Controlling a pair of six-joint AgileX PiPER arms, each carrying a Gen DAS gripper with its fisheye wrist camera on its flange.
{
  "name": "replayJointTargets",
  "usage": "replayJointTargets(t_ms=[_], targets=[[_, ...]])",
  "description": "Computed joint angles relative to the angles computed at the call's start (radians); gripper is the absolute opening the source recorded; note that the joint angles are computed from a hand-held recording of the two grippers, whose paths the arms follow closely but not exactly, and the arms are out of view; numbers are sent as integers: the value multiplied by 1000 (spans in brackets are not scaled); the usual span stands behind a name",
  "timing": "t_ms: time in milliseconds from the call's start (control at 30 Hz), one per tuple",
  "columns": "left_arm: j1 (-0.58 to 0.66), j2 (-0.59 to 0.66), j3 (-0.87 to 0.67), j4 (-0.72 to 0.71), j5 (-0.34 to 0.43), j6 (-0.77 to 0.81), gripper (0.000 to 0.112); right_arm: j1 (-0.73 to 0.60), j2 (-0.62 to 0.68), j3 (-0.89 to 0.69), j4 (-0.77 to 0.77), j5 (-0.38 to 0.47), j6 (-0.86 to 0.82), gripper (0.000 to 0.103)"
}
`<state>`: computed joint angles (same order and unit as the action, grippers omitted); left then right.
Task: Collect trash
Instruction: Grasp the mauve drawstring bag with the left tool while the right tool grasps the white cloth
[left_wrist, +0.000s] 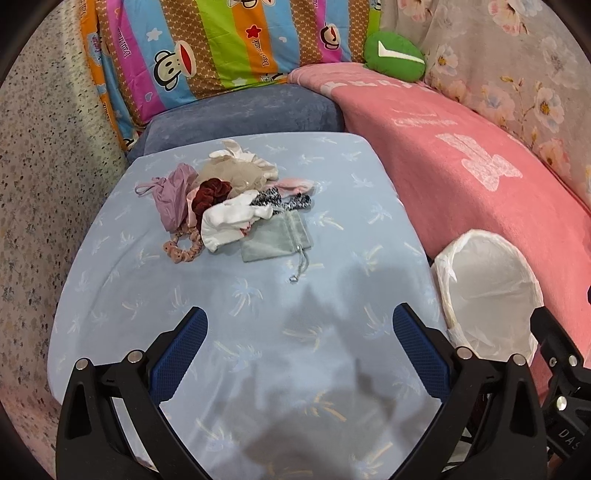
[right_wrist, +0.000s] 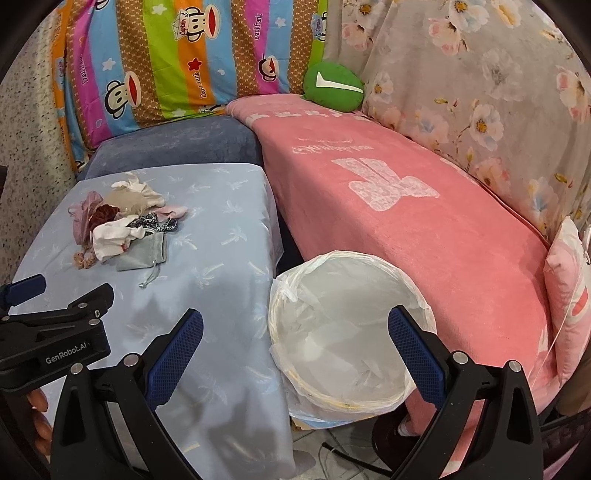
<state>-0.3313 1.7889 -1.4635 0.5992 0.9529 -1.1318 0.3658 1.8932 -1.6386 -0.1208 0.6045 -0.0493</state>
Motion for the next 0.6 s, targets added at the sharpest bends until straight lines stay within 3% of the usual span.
replayJointTargets(t_ms=[400,600], targets=[[280,-34,113,37,-169,53,96,154,185,-235,-38,41,106,97],[453,4,112,-45,-273,183,96,232,384,-530,9,159,100,97]])
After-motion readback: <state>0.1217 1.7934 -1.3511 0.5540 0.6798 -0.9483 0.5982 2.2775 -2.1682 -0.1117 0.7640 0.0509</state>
